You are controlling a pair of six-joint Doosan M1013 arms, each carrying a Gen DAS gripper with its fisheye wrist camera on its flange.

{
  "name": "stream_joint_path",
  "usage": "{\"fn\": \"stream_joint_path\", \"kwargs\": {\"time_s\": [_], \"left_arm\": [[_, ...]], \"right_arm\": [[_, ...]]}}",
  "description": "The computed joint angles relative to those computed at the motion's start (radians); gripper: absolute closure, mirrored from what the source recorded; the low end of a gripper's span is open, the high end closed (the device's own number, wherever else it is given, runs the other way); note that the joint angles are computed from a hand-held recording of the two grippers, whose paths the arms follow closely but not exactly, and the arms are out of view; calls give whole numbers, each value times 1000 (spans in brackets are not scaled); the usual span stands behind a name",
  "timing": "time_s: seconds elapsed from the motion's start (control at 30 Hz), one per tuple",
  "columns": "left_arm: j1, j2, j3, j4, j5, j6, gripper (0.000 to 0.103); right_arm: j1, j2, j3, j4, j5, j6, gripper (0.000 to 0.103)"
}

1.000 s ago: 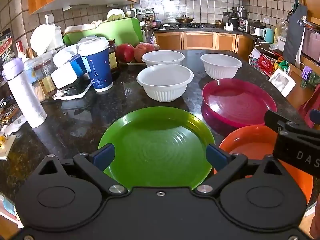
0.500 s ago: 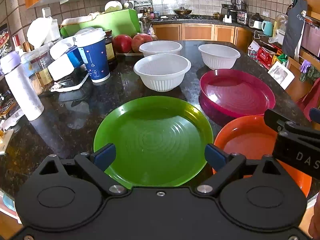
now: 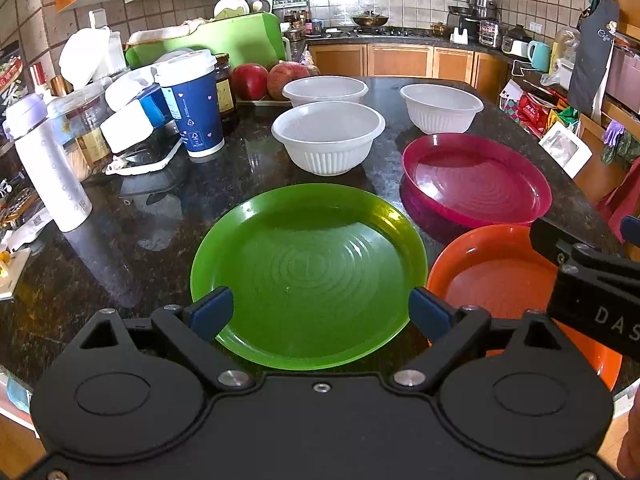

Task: Organize plates and bowls

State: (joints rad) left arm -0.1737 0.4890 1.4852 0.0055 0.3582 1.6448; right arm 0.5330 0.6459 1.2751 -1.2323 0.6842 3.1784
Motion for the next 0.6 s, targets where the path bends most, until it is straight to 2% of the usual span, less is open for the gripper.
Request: {"fn": "stream_joint_path", "kwargs": {"time_s": [0.6], "left_arm": [[-1, -5, 6, -6, 13, 6, 9]], "right_arm": [[0, 3, -4, 1, -8, -6, 2]]}}
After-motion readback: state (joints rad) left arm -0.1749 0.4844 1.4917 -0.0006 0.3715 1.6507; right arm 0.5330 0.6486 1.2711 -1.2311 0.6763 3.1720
